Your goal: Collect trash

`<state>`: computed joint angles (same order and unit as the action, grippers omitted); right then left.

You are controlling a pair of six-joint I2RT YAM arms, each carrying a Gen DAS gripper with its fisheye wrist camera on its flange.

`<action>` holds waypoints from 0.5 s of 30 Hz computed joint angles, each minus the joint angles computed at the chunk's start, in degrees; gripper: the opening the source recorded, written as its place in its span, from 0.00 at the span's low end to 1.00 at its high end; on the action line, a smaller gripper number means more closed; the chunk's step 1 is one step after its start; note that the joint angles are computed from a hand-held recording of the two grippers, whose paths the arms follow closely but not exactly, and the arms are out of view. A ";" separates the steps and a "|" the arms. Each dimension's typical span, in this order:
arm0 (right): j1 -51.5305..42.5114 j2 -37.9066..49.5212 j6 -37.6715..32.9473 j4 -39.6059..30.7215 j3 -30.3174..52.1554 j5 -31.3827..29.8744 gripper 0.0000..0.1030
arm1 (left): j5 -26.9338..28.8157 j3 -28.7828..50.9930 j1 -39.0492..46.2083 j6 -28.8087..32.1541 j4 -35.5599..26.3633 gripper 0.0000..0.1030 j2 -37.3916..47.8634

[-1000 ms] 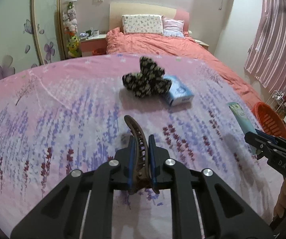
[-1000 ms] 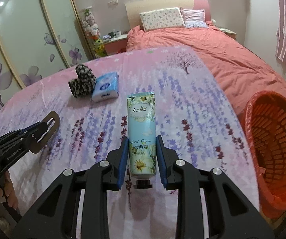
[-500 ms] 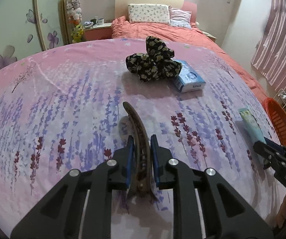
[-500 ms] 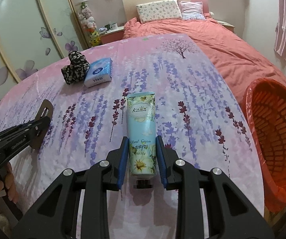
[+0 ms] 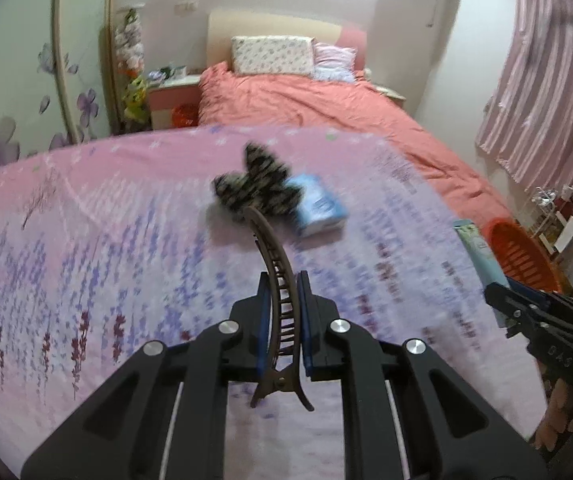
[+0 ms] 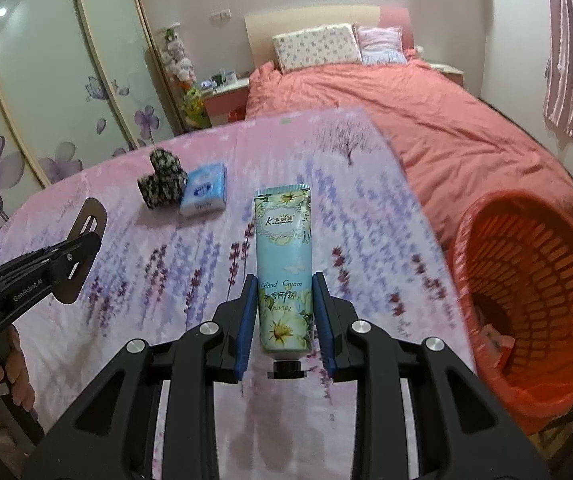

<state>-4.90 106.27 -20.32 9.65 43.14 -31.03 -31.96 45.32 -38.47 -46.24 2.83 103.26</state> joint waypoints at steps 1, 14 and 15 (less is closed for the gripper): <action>-0.86 -1.13 -0.42 -0.55 -0.14 -0.62 0.27 | -0.83 1.41 -0.91 0.27 -1.57 0.13 -0.44; -14.00 -5.40 -3.78 -7.50 5.25 -8.51 0.27 | -3.53 21.38 -9.07 4.80 -11.07 0.13 6.18; -15.04 -5.22 -3.96 -8.01 6.01 -9.04 0.27 | -3.29 22.68 -9.36 5.25 -11.28 0.13 6.87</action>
<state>-19.94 101.05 -24.28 1.64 49.15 -40.06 -35.25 68.00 -47.83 -40.99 -8.45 110.13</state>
